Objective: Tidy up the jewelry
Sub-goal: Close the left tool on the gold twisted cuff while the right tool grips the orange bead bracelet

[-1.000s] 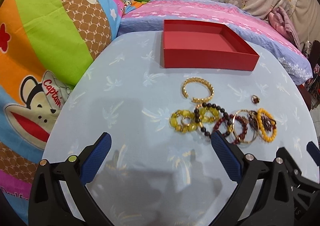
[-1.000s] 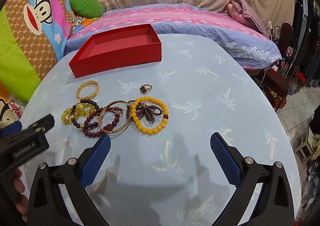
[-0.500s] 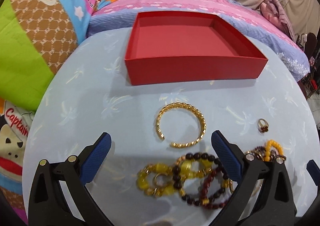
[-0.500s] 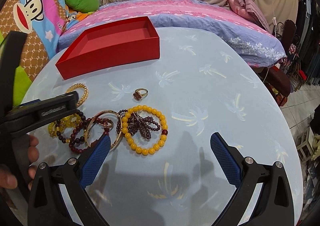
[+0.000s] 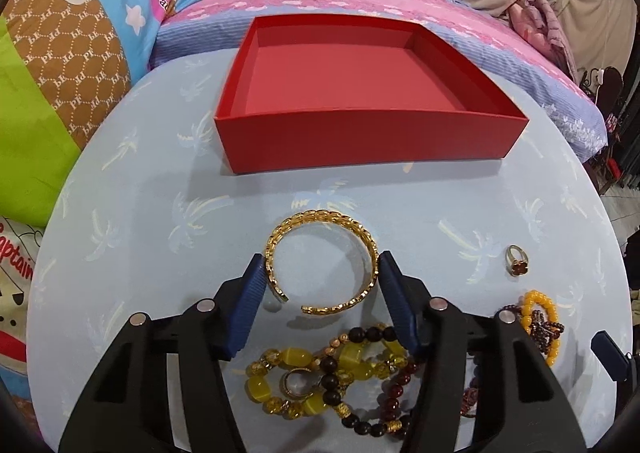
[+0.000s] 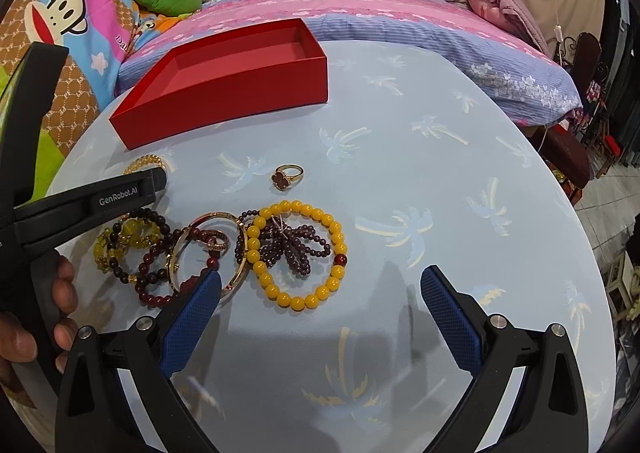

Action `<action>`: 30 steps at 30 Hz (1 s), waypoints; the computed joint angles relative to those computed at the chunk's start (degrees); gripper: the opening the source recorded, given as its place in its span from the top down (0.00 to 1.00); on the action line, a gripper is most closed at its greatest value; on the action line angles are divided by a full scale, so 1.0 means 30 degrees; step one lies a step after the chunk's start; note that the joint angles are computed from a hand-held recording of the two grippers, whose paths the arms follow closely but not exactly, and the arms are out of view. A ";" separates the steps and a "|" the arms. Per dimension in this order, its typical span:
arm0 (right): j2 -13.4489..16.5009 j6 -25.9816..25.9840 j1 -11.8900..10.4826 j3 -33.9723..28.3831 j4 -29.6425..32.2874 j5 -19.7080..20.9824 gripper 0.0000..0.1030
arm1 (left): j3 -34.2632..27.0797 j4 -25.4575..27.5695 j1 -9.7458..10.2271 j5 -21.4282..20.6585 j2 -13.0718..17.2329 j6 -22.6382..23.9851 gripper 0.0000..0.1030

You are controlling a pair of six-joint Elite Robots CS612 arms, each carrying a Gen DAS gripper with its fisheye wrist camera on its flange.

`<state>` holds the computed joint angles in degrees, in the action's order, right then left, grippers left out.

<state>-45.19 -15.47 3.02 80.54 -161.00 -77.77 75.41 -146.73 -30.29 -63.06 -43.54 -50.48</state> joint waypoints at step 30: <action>0.0522 -0.0342 -0.0132 -0.0392 -0.0488 -0.0226 0.58 | 0.2292 0.0070 -0.0925 0.0591 -0.1518 -0.1264 0.47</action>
<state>-43.63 -16.49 2.63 79.37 -162.46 -78.45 82.29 -146.52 -33.07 -61.29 -48.09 -54.27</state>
